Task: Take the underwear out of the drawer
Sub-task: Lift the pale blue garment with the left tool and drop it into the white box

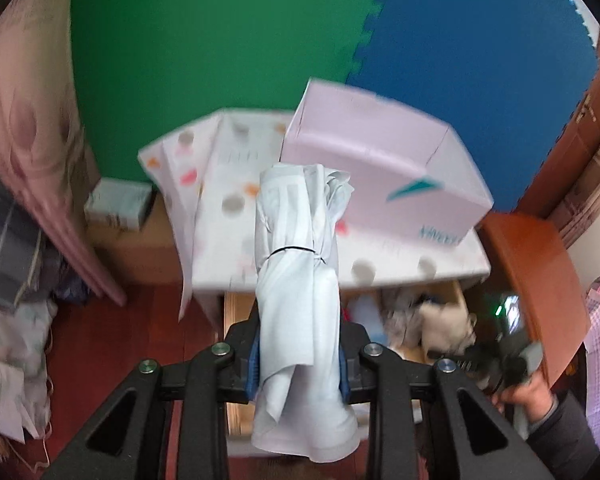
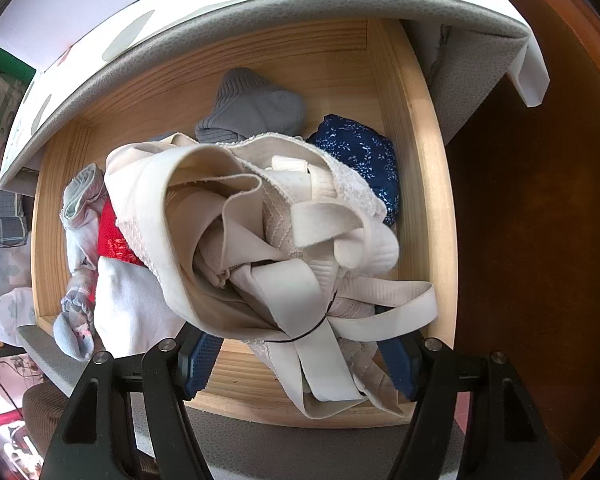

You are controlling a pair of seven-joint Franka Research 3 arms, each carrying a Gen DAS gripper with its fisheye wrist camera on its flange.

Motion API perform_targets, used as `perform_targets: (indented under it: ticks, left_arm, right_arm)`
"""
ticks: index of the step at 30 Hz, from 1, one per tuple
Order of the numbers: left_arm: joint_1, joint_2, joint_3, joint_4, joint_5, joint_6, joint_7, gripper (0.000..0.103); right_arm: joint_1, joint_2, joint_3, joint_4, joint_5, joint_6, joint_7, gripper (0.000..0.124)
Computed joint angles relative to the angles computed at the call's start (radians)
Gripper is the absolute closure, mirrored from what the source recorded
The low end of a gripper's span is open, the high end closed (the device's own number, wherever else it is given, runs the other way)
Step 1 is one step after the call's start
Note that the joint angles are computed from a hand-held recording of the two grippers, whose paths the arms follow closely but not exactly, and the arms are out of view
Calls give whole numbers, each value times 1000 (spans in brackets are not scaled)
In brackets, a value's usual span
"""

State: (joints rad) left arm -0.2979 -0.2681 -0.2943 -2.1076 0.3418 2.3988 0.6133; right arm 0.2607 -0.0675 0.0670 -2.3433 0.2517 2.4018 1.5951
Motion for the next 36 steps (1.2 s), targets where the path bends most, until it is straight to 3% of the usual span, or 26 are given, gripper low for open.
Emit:
perform_targets:
  ticks: [8,14,18,23,28,36]
  left_arm:
    - [38,165,8,263,128,39,24,75]
    - [32,337,47,470,67,65,97,75]
    - [12,502,70,670,51,-17,156,75]
    - [-6,643,99,795,20,-31,166,75]
    - [-44,780,137,945,35,-131,167,75]
    - [-47,818,159,937,30,-196,147,75]
  right_arm:
    - [0,0,-1,0,-1,0,0,57]
    - [0,-5,0,-7,-8,-1,0,57]
    - [-1,-3,1,-3,-23,-9,5,57]
    - [-1,-11,2,-11,-31,-6,11,57]
    - [3,-11,5,-2,-35,-16,18,57]
    - [5,1,3,14,-32,-29,8,57]
